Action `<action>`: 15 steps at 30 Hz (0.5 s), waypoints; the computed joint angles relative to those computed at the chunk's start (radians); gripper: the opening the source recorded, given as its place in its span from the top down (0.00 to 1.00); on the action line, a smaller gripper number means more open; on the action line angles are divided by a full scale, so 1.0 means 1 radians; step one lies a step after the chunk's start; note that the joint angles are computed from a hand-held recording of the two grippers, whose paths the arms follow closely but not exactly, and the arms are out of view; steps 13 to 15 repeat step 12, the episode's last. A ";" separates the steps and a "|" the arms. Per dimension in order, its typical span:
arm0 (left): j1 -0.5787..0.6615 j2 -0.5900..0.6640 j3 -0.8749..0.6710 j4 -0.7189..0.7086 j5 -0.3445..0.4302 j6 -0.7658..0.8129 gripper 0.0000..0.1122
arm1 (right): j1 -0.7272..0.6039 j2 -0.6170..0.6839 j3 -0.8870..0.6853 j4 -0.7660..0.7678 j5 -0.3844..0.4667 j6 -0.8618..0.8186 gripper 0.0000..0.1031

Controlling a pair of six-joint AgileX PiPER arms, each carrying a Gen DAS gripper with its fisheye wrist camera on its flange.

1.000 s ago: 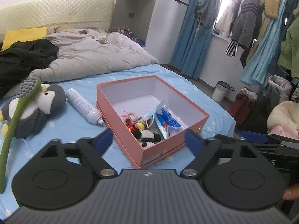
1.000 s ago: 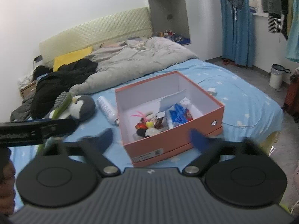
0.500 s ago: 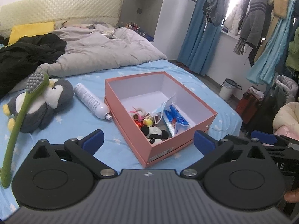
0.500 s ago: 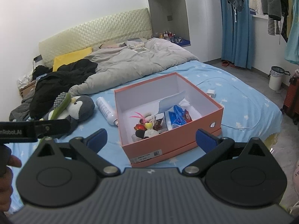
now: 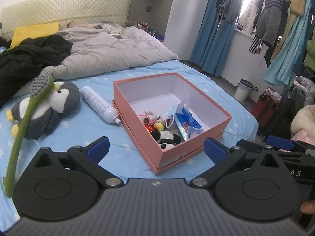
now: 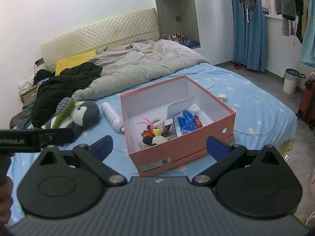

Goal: Organize soft objects

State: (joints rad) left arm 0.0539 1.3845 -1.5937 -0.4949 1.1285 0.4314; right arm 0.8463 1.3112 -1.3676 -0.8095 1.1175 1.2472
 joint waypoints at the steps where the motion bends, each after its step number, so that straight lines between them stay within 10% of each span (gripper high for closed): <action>1: -0.003 -0.003 0.001 0.009 -0.003 -0.004 0.08 | 0.000 0.000 0.000 -0.002 0.001 -0.003 0.00; 15: 0.006 -0.006 -0.003 -0.001 0.003 -0.008 0.08 | 0.005 -0.004 0.002 -0.007 -0.002 0.009 0.00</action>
